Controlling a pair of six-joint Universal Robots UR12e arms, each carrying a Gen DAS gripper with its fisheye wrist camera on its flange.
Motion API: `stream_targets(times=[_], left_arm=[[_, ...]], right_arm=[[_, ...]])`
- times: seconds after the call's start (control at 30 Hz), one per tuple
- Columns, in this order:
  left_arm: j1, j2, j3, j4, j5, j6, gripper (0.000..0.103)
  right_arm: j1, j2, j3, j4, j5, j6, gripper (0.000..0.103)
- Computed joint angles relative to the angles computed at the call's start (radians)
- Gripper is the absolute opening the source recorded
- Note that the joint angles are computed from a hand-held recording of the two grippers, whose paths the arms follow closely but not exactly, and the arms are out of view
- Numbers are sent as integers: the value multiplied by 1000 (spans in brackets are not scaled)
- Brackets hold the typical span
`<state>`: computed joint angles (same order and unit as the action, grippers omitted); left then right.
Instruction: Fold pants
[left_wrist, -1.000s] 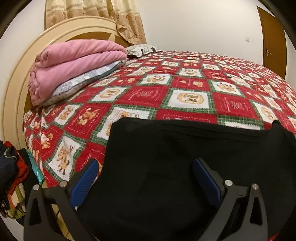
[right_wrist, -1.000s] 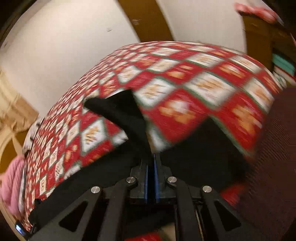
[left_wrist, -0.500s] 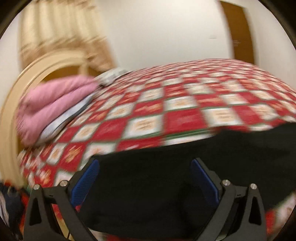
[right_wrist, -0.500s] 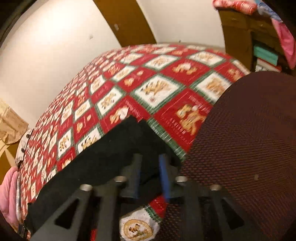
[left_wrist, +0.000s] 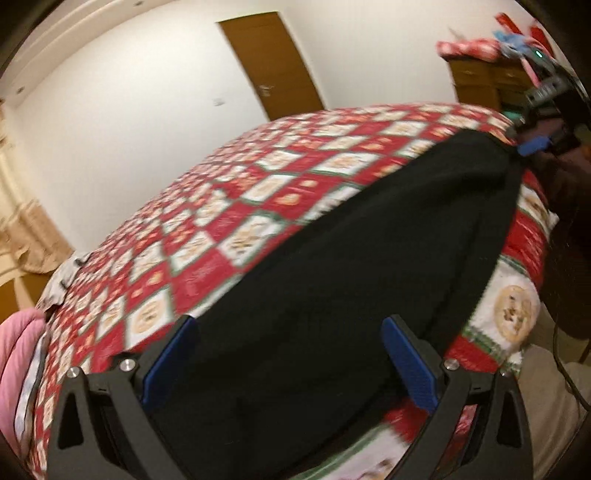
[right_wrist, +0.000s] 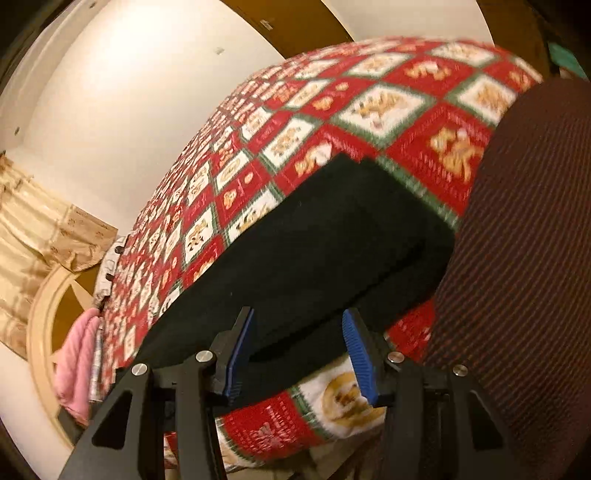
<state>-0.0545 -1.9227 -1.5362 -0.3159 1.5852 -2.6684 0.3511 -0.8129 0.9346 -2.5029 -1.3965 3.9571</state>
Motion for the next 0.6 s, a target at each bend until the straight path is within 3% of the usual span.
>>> stream_targets(times=[0.13, 0.3, 0.43, 0.6], left_arm=[[-15, -18, 5, -16, 28, 30, 102], [-2, -5, 2, -51, -37, -10, 98], [-15, -8, -14, -7, -22, 75, 98], [-14, -4, -17, -11, -66, 124, 98]], right_arm=[[6, 7, -15, 18, -31, -21, 50], [12, 18, -37, 36, -28, -37, 51], [15, 27, -53, 45, -16, -44, 51], [15, 29, -55, 59, -16, -35, 51]])
